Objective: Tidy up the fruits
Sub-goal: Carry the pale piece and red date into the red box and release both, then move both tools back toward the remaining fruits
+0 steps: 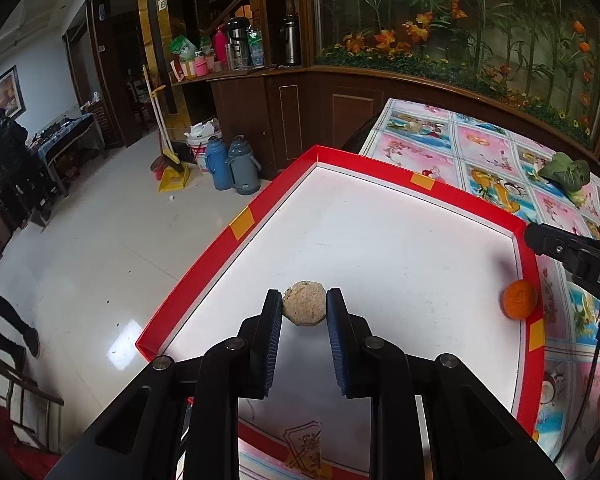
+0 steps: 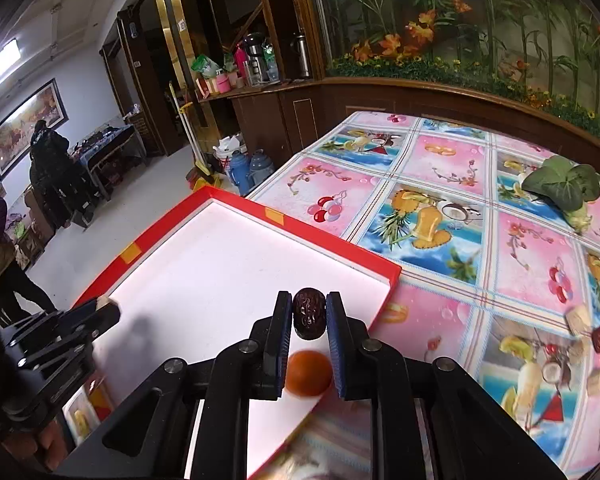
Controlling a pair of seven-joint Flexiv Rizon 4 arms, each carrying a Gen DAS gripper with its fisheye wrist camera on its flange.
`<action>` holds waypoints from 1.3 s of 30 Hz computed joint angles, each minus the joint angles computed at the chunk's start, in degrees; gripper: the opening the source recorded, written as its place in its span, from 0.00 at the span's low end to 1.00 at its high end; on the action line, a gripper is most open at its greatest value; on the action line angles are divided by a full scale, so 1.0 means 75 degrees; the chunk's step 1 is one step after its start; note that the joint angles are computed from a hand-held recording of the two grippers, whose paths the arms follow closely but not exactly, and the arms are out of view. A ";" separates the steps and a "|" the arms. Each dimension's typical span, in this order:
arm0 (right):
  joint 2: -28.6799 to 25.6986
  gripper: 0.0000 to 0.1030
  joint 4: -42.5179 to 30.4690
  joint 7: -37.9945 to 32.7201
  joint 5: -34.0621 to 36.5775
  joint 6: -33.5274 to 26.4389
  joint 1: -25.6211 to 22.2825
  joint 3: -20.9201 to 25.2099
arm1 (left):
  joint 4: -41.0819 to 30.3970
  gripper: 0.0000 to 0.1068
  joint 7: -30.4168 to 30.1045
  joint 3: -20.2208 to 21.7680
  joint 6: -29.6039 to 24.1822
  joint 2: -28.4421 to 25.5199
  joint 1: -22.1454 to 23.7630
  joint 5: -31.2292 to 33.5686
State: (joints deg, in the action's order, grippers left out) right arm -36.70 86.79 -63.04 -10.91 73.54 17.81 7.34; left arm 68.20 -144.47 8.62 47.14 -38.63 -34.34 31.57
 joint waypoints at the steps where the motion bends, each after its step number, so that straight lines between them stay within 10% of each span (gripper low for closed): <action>1: -0.0054 0.17 -0.0058 -0.0017 -0.0013 -0.0021 0.0006 -0.0004 | -0.0071 0.21 0.0038 -0.0027 -0.0018 -0.0062 0.0028 -0.0035; 4: -0.0237 0.18 -0.0282 -0.0158 0.0064 -0.0175 -0.0077 0.0145 | -0.0048 0.24 0.0083 -0.0026 -0.0047 -0.0056 0.0048 -0.0076; 5: -0.0287 0.22 -0.0347 -0.0213 0.0074 -0.0266 -0.0078 0.0168 | 0.0058 0.39 0.0074 -0.0028 -0.0028 0.0022 0.0051 -0.0093; 8: -0.0274 0.57 -0.0248 -0.0169 0.0034 -0.0096 0.0034 0.0003 | 0.0120 0.71 -0.0291 0.0200 -0.0100 0.0139 -0.0173 0.0239; 15: 0.0181 0.62 0.0375 0.0029 0.0230 0.0424 -0.0173 0.0114 | 0.0278 0.75 -0.0728 0.0169 -0.0126 0.0282 -0.0238 0.0702; 22: 0.0083 0.70 0.0015 -0.2246 0.2751 -0.0465 -0.2111 0.3282 | 0.0530 0.75 -0.0874 0.0032 -0.0046 0.0398 -0.0122 0.0588; 26: -0.0212 0.71 -0.0356 -0.2856 0.3752 -0.1152 -0.2445 0.3891 | 0.0653 0.75 -0.0970 0.0029 -0.0059 0.0539 -0.0136 0.0687; 39: 0.0915 0.59 0.0387 -0.2346 0.3964 -0.1814 -0.1154 0.1767 | 0.1075 0.75 -0.0877 -0.0238 0.0103 0.0705 -0.0009 0.0481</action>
State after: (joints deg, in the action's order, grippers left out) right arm -29.84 89.69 -80.64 18.82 59.94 9.16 20.59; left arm 76.26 -151.05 6.83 47.91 -33.34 -34.40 35.19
